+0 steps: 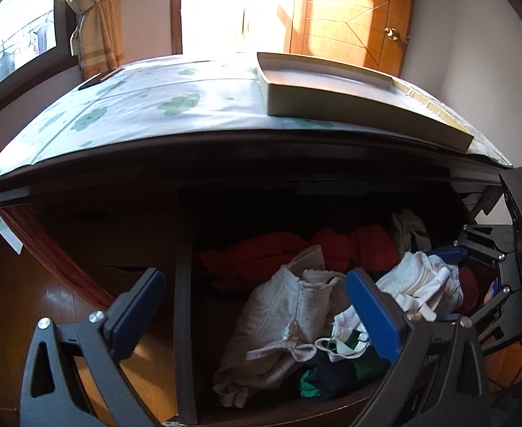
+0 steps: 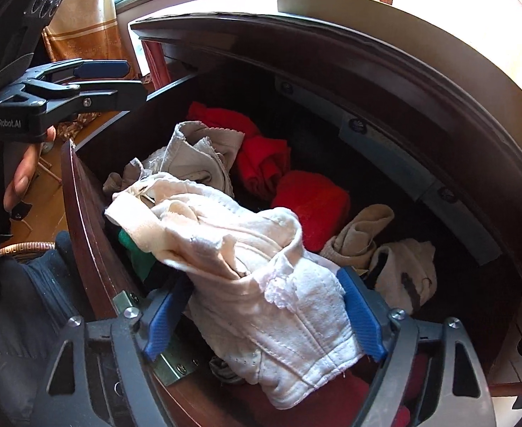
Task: Take underwear out of drawer
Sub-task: 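Grasp the beige underwear with the right tool while the left tool approaches the drawer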
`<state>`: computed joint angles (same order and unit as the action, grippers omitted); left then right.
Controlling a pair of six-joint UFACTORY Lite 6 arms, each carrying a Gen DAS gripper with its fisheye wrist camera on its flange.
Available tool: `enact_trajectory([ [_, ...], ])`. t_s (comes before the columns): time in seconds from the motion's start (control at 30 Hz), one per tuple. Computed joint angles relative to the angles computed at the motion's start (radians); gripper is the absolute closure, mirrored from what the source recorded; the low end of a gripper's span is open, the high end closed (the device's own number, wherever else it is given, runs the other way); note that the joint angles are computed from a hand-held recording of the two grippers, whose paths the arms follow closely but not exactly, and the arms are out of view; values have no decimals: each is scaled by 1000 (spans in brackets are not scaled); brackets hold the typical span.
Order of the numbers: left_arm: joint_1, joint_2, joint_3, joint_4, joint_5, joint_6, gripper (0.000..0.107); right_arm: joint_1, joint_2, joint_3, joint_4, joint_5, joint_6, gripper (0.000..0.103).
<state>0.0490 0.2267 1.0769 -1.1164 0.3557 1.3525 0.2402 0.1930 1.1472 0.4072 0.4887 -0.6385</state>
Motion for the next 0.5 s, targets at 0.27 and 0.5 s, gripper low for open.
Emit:
enact_trajectory([
  [0.27, -22, 27, 5, 22, 20, 16, 18, -41, -96, -112, 249, -28, -254, 63],
  [0.5, -72, 76, 23, 93, -27, -32, 26, -143, -178, -166, 421, -33, -365, 63],
])
